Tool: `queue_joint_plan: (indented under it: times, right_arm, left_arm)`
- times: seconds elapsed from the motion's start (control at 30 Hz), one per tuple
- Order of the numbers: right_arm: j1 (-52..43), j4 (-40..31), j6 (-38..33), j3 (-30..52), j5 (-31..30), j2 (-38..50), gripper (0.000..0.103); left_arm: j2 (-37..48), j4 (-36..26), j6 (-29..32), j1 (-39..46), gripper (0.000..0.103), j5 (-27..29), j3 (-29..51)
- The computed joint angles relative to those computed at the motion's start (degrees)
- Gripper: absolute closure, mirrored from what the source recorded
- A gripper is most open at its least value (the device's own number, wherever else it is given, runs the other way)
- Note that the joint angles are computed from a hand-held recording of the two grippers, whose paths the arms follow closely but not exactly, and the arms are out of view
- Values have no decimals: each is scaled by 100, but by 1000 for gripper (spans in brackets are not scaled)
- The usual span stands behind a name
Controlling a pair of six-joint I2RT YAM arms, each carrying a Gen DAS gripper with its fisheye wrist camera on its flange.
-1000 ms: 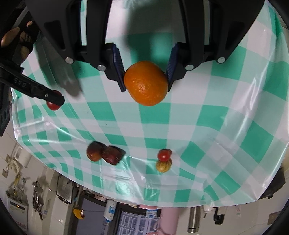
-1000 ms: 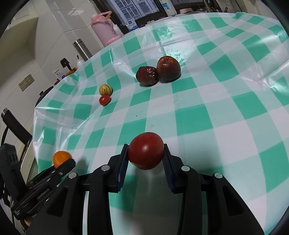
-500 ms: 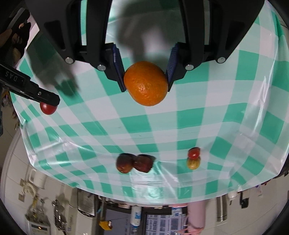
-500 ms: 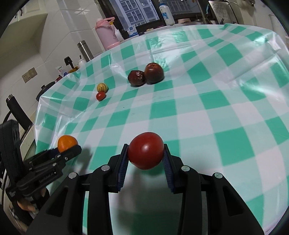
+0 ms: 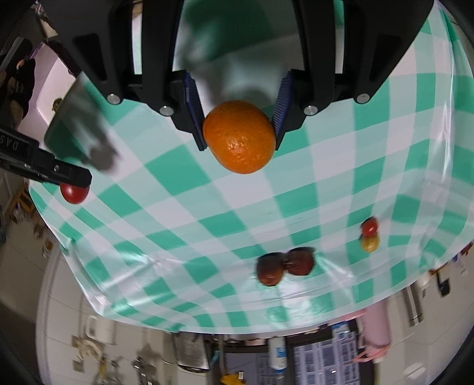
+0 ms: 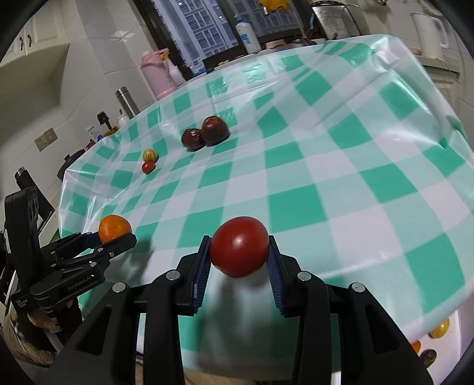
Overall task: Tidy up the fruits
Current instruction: 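Carry the tomato and orange with both tools over the white bin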
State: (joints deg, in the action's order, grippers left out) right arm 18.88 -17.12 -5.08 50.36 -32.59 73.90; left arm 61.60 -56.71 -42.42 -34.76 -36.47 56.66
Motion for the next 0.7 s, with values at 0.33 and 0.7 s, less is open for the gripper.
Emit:
queue_joint_plan:
  times: [0.33,0.7]
  right_arm:
    - [-1323,-78,-470,-296,-723,-206,66]
    - [-2772,-104,-816,-360,-1365,-3,66]
  left_arm:
    - [1267,315,339,-585,60,150,719]
    - [2709,620,1052,-1063,60,472,1844]
